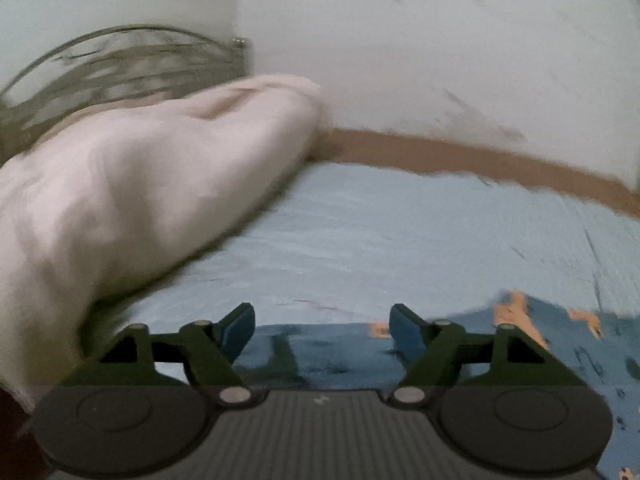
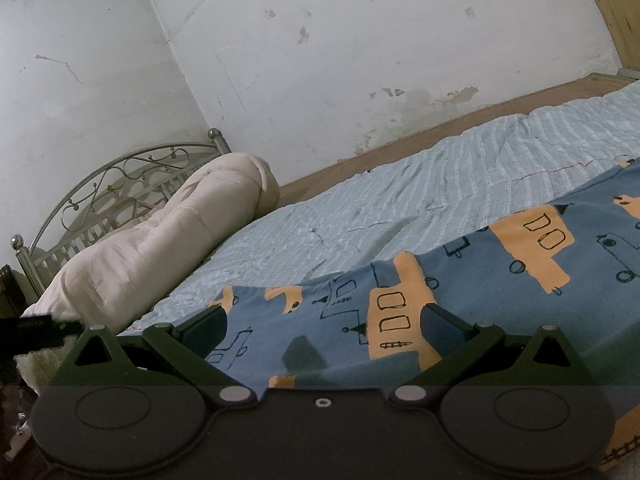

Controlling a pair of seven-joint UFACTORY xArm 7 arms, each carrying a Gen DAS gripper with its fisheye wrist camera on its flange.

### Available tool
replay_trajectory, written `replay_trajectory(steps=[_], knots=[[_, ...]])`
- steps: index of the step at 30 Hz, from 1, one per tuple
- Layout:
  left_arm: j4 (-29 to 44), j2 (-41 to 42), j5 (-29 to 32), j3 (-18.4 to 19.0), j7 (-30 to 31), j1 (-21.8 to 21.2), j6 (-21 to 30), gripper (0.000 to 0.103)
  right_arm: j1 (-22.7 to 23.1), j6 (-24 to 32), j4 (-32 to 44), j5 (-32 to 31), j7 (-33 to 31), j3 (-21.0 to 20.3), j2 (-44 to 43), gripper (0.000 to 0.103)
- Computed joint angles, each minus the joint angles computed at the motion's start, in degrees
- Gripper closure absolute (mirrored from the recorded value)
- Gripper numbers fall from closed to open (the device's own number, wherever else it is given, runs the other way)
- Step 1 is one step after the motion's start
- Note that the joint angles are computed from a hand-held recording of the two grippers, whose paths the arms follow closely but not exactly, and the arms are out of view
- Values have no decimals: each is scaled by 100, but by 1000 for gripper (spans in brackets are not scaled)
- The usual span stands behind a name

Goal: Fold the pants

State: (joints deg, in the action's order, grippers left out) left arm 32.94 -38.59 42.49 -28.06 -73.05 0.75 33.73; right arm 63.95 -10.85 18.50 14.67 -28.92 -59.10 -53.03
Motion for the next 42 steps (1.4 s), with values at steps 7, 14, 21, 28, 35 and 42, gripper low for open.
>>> replay_trajectory(steps=[7,14,21,28,35,42], knots=[[1204,2106,825,-332,396,146,1134,23,18,20,12,9,37,-2,-10,1],[1169,1928,837,131,-88,-252,1471,18,84,59,48,49,1,-93,-134,1],[908,1503,701,424,-900,-1122,376,7,62,255,111,143,6,-139,-288,1],[940,1987,849,154,-1228,-1373,280,4,-230,2629,1446,341,-340,-446,-20,1],[1016,2025,512,526,-872,-1767,423,1,-577,1976,2483,657,-387,-990,1744,3],[1050,1998,640,518,-1206,-1752,283,1,-2222,1580,2076,1120,-352,-1,1405,1]])
